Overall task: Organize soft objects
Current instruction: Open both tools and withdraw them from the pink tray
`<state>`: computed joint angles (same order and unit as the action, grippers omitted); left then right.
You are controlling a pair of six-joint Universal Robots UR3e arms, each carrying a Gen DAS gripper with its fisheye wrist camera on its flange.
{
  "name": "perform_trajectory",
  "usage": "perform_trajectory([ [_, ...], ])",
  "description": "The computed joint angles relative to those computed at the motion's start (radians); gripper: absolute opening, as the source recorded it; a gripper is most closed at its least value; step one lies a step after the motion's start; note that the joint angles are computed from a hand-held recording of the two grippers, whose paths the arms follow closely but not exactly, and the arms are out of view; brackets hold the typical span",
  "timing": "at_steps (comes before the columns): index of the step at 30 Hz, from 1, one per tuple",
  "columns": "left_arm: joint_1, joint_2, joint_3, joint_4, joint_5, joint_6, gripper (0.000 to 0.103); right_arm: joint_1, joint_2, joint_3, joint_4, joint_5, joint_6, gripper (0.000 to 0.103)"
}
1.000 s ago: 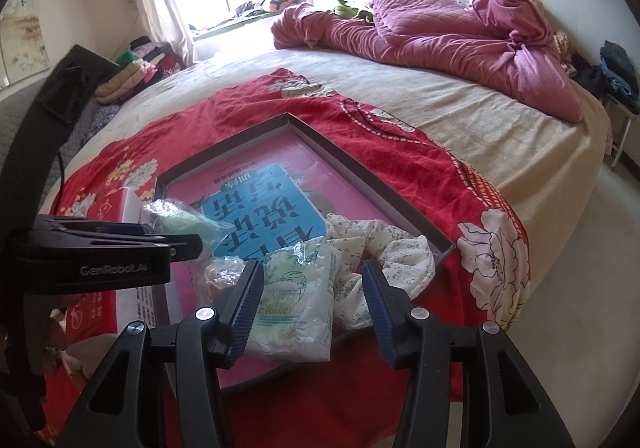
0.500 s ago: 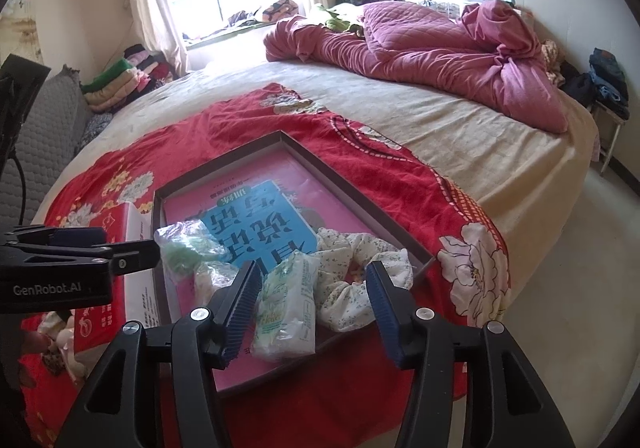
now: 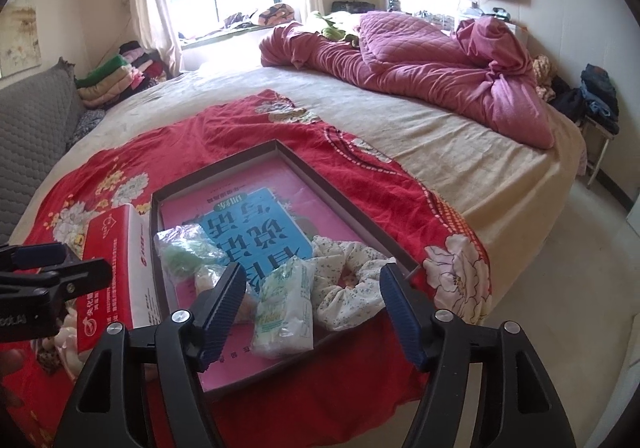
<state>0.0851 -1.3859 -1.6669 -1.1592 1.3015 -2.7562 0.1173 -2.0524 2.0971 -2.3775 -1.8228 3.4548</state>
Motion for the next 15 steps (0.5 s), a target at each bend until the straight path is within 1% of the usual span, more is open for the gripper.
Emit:
perform_trajectory([
  [11,0.046,0.101,-0.028,-0.039,-0.004,0.042,0.083,0.103,0.056,-0.100,0.031,-0.101,0.033,0.073],
  [15,0.069,0.125,-0.022,-0.063,-0.019,0.052,0.083,0.125,0.054,-0.120,0.029,-0.120,0.044,0.073],
])
